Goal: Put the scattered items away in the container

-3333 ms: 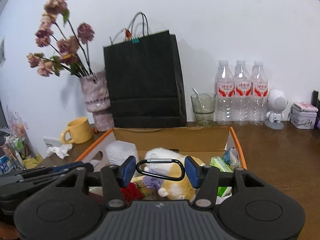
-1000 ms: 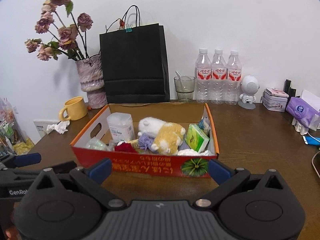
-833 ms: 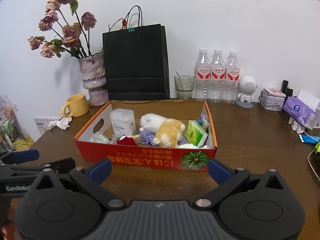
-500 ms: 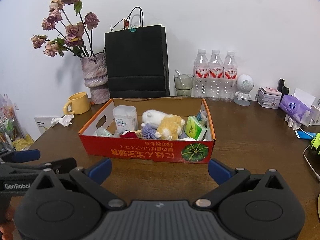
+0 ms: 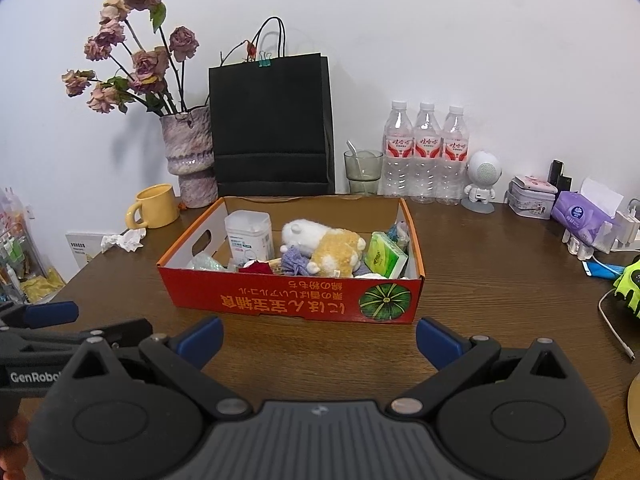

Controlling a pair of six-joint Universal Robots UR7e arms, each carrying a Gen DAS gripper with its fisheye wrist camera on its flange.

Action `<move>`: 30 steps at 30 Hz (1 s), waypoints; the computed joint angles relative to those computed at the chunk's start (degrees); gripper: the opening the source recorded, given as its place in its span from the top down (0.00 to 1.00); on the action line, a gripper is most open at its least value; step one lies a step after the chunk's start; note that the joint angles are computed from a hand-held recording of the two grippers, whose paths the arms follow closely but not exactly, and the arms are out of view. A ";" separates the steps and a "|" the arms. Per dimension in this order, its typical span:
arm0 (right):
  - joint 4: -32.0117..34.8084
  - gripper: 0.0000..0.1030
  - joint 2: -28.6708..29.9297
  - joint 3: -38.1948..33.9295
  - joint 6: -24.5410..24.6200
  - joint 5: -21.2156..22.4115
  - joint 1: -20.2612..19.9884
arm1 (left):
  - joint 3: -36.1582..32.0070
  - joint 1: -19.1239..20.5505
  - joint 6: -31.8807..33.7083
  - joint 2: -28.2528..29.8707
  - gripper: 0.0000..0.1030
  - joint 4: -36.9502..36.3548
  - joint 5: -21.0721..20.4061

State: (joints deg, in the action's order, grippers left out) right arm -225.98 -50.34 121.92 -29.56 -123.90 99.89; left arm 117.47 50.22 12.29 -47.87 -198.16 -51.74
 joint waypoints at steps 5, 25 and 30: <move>-0.03 0.00 -0.04 0.06 -0.13 -0.09 0.06 | 0.28 -0.13 -0.03 -0.12 0.00 -0.17 0.12; -0.16 0.00 -0.35 0.45 -0.14 -0.47 0.56 | 0.48 -0.53 -0.23 -0.68 0.00 0.15 0.65; -0.04 0.00 -0.42 0.48 -0.13 -0.42 0.52 | 0.49 -0.60 -0.02 -0.59 0.00 -0.10 0.85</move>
